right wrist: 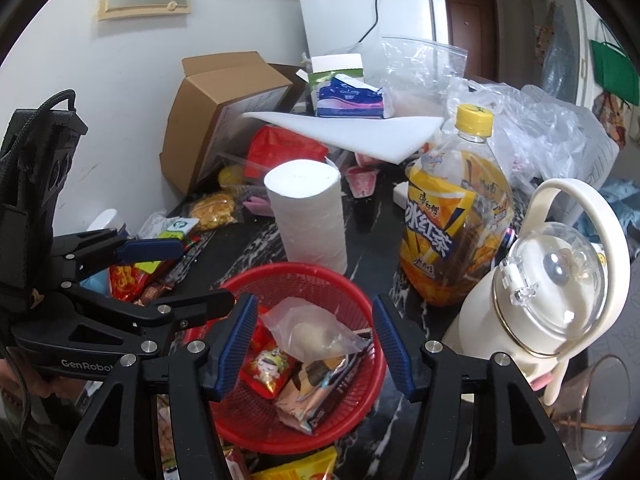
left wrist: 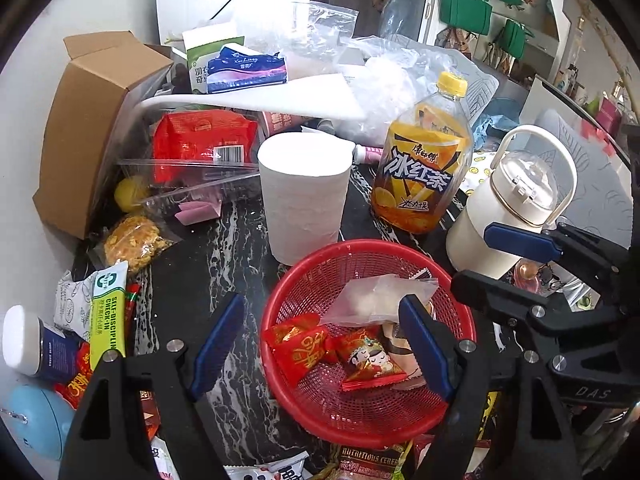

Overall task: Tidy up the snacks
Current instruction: 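Withdraw both open grippers from the red basket back over the table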

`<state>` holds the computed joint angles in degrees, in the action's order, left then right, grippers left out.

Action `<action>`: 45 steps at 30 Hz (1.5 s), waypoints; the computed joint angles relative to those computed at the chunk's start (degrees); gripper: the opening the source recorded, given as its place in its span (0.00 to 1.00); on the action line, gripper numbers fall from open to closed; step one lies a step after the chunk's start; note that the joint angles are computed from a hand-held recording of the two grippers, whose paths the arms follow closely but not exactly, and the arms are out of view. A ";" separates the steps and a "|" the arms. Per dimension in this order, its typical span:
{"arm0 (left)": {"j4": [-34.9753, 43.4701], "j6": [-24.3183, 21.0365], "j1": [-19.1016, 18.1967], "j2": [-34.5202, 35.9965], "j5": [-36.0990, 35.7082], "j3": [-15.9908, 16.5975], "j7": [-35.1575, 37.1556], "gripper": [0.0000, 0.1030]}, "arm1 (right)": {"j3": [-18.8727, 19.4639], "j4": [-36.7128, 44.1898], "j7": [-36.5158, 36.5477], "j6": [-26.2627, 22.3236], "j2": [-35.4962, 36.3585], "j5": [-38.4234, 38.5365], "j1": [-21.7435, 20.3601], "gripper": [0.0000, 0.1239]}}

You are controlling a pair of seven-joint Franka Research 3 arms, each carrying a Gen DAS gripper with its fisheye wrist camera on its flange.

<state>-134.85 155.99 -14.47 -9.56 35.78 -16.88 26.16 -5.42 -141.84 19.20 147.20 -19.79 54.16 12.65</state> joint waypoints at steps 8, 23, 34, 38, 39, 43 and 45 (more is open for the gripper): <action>-0.19 -0.39 0.11 -1.09 1.84 -0.78 -1.41 0.77 | -0.11 -0.44 0.45 0.40 -0.99 -0.83 -0.24 0.48; -2.16 -0.07 0.67 -7.60 8.59 -3.23 -10.75 0.77 | -2.39 -4.13 -1.73 0.55 -10.01 0.33 1.36 0.48; -6.14 -5.93 -1.58 -17.48 6.91 -7.94 -13.96 0.77 | -3.71 -12.10 0.65 -1.84 -24.49 -3.28 -0.17 0.51; -6.82 -6.82 -2.77 -19.35 7.81 -9.96 -14.01 0.77 | -4.80 -16.11 1.04 -2.96 -30.88 -5.59 -0.86 0.52; -7.06 -6.92 -2.80 -19.93 8.37 -10.79 -14.95 0.77 | -5.01 -17.20 1.16 -3.44 -32.60 -6.44 -1.25 0.52; -7.62 -7.50 -4.16 -20.75 8.60 -11.86 -15.50 0.77 | -6.34 -19.86 2.25 -5.87 -36.98 -9.08 -2.62 0.52; -8.03 -7.25 -5.25 -20.65 7.67 -11.72 -15.47 0.77 | -6.67 -20.95 3.32 -7.04 -38.51 -10.28 -3.82 0.53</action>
<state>-142.88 148.74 -19.73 -30.20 43.45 -28.60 10.69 -12.09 -162.79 22.52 140.16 -58.29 43.88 8.83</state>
